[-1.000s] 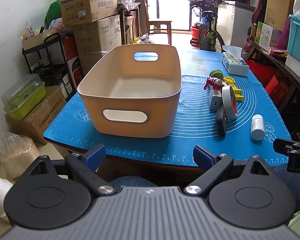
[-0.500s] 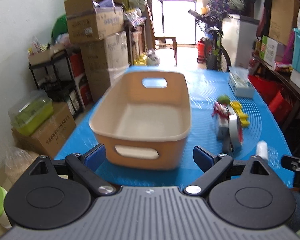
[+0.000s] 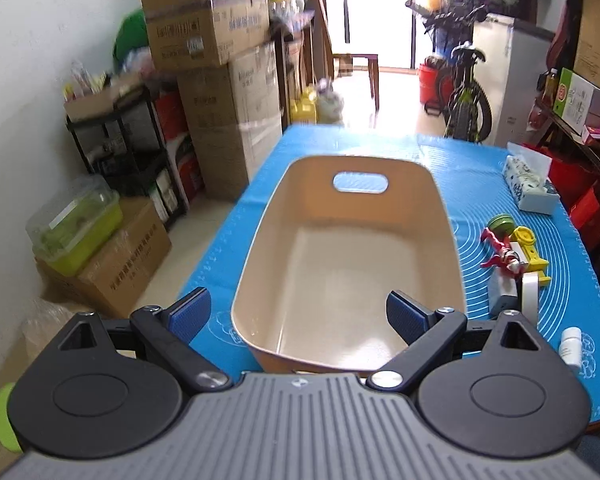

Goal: Organize rigid objects
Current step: 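Clamp the basket rim with the left tool while the right tool grasps the white pill bottle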

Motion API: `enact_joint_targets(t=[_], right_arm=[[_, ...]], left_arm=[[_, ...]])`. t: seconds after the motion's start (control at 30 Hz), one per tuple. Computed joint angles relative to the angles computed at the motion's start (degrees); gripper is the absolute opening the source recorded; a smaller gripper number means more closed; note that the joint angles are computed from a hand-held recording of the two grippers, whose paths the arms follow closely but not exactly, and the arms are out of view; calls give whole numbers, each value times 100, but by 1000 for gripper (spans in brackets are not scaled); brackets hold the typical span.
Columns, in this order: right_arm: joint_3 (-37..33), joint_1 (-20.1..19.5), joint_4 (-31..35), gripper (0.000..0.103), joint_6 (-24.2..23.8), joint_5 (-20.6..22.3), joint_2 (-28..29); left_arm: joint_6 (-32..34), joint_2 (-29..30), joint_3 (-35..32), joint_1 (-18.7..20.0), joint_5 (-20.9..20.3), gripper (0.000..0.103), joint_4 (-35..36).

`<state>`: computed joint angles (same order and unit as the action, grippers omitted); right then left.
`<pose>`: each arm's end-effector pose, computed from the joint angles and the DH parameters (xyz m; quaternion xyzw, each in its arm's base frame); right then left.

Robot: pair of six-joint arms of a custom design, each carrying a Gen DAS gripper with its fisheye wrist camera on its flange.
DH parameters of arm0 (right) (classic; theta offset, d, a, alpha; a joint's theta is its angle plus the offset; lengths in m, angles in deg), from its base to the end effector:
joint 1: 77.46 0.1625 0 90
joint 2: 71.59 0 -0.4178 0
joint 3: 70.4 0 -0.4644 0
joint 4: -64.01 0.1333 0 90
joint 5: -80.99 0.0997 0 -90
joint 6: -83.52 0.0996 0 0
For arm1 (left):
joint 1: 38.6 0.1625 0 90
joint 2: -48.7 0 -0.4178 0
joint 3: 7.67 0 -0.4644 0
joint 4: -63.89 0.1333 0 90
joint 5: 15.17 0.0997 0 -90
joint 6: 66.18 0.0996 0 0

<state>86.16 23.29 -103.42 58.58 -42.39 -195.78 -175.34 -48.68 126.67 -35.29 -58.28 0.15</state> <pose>0.1306 -0.2671 0.2713 0.1664 -0.8759 0.3314 0.3086 -0.2892 -0.2231 0.1779 0.0523 0.8070 -0.4019 0.4296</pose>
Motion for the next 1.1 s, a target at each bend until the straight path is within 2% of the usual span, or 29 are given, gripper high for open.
enact_joint_targets(t=[0.1, 0.2, 0.37, 0.5, 0.6, 0.7, 0.83, 0.87, 0.93, 1.1], right_arm=[[-96, -93, -352, 101, -76, -127, 569], [-171, -195, -927, 101, -213, -323, 1233], [-287, -507, -1347, 97, -260, -387, 1920], [-407, -635, -1617, 96, -347, -577, 2423], [-429, -690, -1907, 94, -370, -586, 2709], [-435, -677, -2077, 94, -432, -597, 2908], [-583, -599, -1914, 93, -169, -673, 3140], [-623, -571, -1905, 90, -151, -727, 3222], [-675, -521, -1947, 86, -188, -828, 3373], [-710, -502, -2027, 80, -95, -931, 3551]], left_arm=[[240, -257, 78, 338, 56, 93, -165], [251, -276, 35, 743, 144, 92, -42], [525, -472, 117, 1299, 384, 87, -217], [1253, -480, 135, 1819, 372, 80, -710], [1679, -448, 142, 2067, 244, 75, -1069], [1864, -455, 183, 2175, 123, 63, -1340], [2083, -580, 277, 2297, 30, 39, -1613], [2179, -666, 325, 2339, 46, 30, -1699], [2286, -782, 388, 2406, 20, 20, -1864], [2335, -688, 311, 2485, 56, 11, -1890]])
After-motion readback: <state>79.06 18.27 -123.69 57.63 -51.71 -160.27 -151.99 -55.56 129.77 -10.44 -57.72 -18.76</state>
